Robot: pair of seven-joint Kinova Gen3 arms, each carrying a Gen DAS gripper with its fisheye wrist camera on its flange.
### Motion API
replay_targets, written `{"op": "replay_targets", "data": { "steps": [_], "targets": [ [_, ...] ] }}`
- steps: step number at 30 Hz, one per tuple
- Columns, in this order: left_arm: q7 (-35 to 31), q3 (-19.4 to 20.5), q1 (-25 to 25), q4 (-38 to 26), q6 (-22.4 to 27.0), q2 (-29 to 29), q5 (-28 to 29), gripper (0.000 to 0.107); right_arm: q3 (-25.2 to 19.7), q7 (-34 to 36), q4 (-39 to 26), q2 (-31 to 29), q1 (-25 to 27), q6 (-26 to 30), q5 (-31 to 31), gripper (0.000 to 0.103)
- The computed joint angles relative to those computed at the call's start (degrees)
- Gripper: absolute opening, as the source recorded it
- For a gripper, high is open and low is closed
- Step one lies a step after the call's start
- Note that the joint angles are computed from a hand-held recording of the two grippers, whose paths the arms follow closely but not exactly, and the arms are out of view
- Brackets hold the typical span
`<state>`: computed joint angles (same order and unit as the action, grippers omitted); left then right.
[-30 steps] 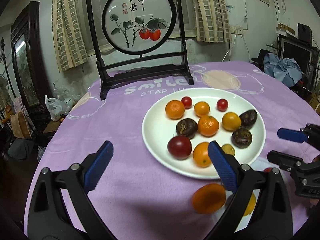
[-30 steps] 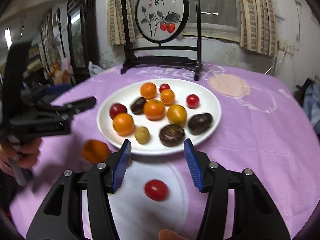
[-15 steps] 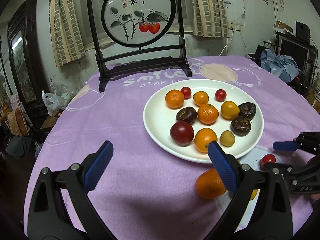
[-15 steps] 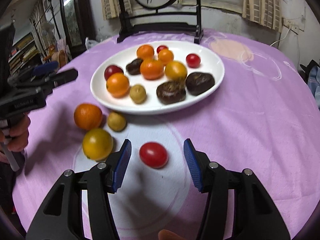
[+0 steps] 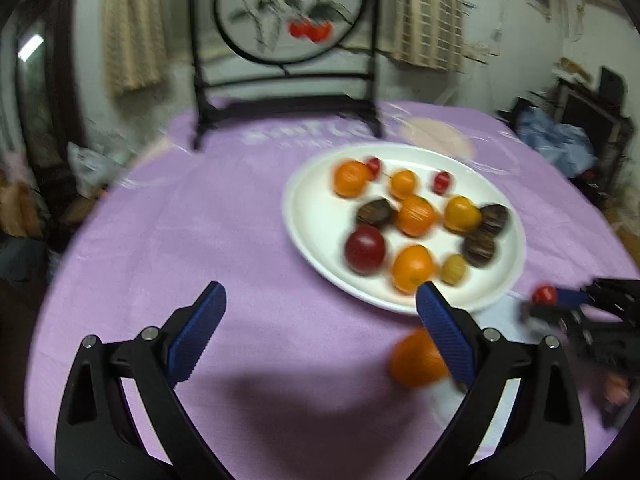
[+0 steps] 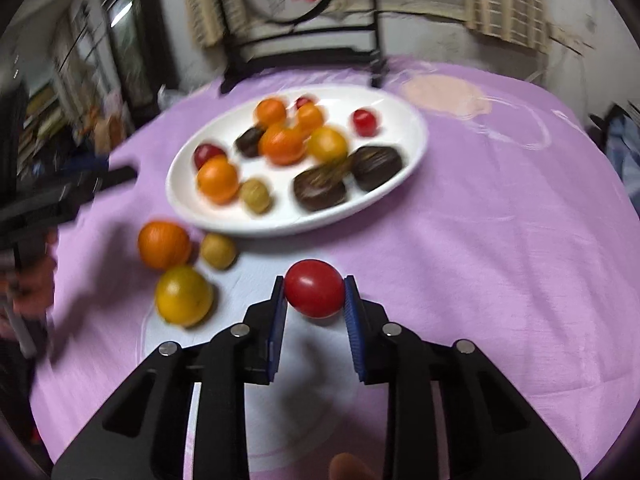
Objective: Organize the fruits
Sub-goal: 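Grasp the red cherry tomato with the right tool while the left tool grasps a mandarin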
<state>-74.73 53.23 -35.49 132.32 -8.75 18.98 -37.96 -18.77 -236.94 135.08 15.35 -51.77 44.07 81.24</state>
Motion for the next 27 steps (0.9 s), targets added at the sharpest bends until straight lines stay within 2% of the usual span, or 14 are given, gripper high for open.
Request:
{"op": "replay_targets", "data": {
  "steps": [3,6,8,16,19,24,25,27],
  "targets": [
    [1.05,7.96,-5.12,-0.59,3.92,4.2,-5.22,0.098,0.14,-1.58,0.48,-0.16,0.57,-0.91,0.35,0.028],
    [-4.55,15.38,-8.4,-2.31,10.91,10.74,-3.44,0.097,0.16,-0.16,-0.11,-0.03,0.56,-0.57,-1.26,0.028],
    [-7.0,17.14,-8.13,-3.86,15.29,12.95,-1.1,0.095,0.26,-0.49,-0.03,-0.25,0.25,-0.19,-1.56,0.028],
    [-10.96,15.23,-4.9,-6.88,20.15,16.73,4.83,0.09,0.44,-0.64,-0.08,-0.32,0.15,0.26,-1.55,0.028],
    [-12.86,14.92,-4.34,-7.99,22.13,17.98,7.52,0.085,0.42,-0.6,-0.13,-0.33,0.09,0.31,-1.68,0.028],
    [-15.84,12.4,-1.73,-9.05,23.04,18.24,10.93,0.067,0.4,-0.33,-0.22,-0.21,-0.01,0.29,-1.75,0.028],
    [-16.62,12.12,-1.48,-9.02,22.87,18.23,11.52,0.066,0.42,-0.24,-0.3,-0.12,-0.03,0.29,-1.76,0.028],
    [-19.07,13.56,-2.6,-9.13,23.46,19.49,12.77,0.05,0.46,-0.13,-0.36,-0.08,-0.08,0.29,-1.71,0.028]
  ]
}}
